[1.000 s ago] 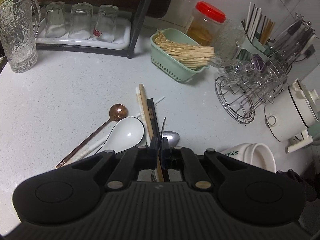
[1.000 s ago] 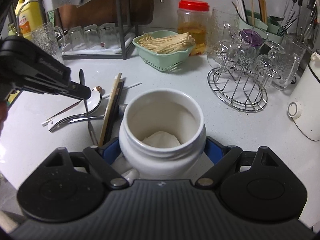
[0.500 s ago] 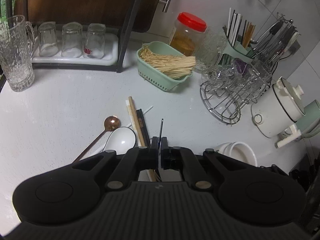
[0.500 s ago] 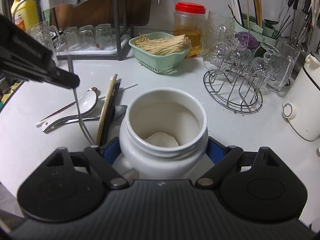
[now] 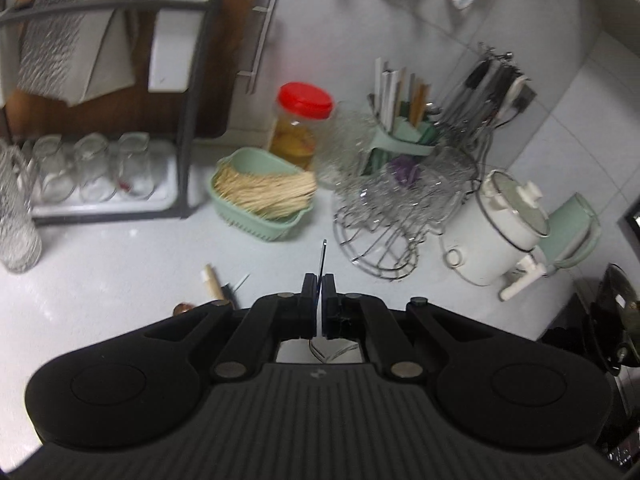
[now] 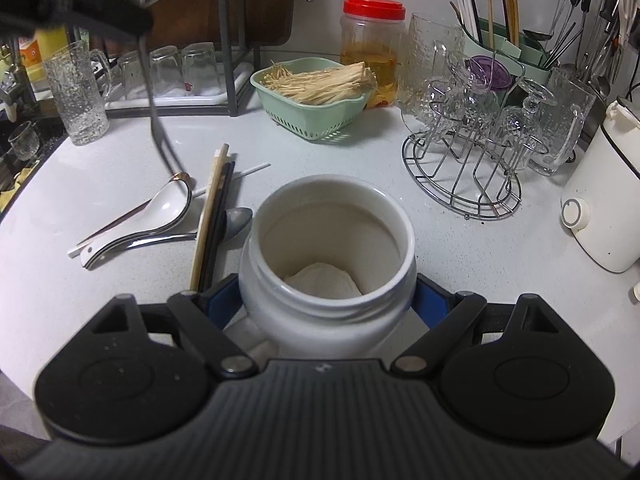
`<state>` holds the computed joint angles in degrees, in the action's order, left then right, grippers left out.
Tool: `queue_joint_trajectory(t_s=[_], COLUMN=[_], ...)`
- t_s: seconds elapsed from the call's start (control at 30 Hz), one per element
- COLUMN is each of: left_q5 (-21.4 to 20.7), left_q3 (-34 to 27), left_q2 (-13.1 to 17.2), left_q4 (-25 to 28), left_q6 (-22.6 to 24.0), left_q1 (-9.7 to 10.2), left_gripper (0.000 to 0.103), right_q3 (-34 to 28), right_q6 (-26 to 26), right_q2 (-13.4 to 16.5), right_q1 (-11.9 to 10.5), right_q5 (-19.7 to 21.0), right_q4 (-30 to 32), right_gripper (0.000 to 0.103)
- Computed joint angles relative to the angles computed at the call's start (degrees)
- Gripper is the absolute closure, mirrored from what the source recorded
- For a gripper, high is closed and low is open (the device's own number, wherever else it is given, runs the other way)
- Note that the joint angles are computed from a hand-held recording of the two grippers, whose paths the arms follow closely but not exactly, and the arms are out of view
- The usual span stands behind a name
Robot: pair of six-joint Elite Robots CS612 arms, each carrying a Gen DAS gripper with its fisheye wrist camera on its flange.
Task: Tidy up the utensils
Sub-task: 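Lift the fork with the left tool and carry it over the mug, then lower the fork into the mug and open the left tool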
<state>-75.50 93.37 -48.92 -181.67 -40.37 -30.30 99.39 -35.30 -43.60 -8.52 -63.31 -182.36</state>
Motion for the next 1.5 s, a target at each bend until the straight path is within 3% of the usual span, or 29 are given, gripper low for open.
queue_joint_trajectory(t_s=[0.3,0.7,1.1,1.27,1.5], left_q5=[-2.2,-6.1,-11.4,-12.2,-16.4], left_q3=[-2.2,-6.0,-11.3,-13.1,-15.9], left_q2=[-0.1,3.1,7.4,8.3,9.2], left_q4=[0.4,1.3,10.7,14.7,21.4], left_q6=[3.9,10.8,19.8,21.7,22.9], left_q1=[-0.09,-0.33,-0.22,-0.06,0.75], left_gripper=[0.101,0.101,0.101,0.101,0.101], right_q3=[-0.1,0.4,0.2,0.2,0.0], right_q6=[0.1,-0.3,-1.6,-1.9,-2.8], right_q2=[-0.1,-0.3,-0.3,-0.2,0.0], right_q1=[0.3,0.4,0.2,0.1,-0.2], right_q5=[-0.3,0.1,0.8,1.2,2.6], right_q4=[0.4,-0.1,0.6,0.6,0.8], right_gripper=[0.012,0.012,0.012,0.012,0.012])
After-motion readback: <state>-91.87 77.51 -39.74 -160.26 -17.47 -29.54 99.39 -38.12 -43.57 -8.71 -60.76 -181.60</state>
